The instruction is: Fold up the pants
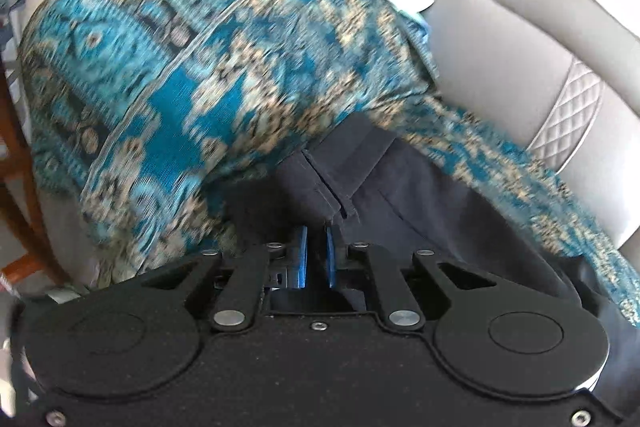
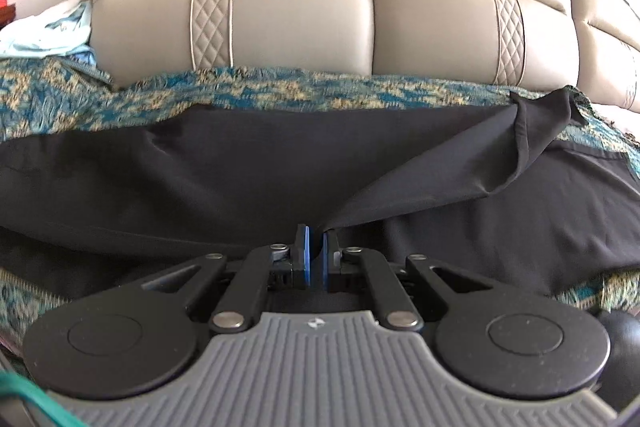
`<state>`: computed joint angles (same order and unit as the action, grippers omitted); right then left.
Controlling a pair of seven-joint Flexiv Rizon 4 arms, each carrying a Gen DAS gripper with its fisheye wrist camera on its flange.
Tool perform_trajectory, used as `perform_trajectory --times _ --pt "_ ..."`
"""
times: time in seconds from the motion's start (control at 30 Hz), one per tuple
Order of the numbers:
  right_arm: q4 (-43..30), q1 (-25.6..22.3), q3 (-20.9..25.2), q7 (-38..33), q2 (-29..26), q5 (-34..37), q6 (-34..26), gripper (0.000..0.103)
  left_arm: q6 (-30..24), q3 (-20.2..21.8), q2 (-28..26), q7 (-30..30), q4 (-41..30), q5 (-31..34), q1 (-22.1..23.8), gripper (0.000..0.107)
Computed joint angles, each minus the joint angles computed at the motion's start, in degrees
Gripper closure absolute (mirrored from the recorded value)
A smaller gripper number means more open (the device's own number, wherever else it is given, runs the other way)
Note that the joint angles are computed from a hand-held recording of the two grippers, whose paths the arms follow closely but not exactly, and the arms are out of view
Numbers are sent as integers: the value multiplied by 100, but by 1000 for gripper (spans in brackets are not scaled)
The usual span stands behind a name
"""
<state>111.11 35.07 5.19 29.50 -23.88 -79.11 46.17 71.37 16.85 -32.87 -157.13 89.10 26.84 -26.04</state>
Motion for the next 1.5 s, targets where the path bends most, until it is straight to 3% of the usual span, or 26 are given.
perform_trajectory --times 0.3,0.5,0.63,0.7,1.07,1.27,1.4,1.5 --pt "46 161 82 -149 -107 344 13 94 -347 68 39 -177 121 260 -105 97" --pt "86 260 26 -51 -144 246 -83 89 -696 -205 -56 96 -33 196 97 96" --pt "68 336 -13 72 -178 404 -585 69 -815 -221 -79 107 -110 269 84 95" --pt "110 302 -28 179 -161 476 -758 69 -828 -253 -75 112 -108 253 118 94" --pt "675 -318 26 836 366 1170 -1320 65 -886 -294 -88 233 -133 244 166 93" --pt "1072 -767 39 1055 744 1221 -1410 51 -1014 -295 -112 254 -216 292 156 93" --pt "1257 -1161 -17 1158 892 1055 -1070 45 -1099 -304 -109 268 -252 339 147 92" --pt "1117 -1479 -175 793 784 767 -722 37 -1155 -340 -115 303 -284 339 166 92"
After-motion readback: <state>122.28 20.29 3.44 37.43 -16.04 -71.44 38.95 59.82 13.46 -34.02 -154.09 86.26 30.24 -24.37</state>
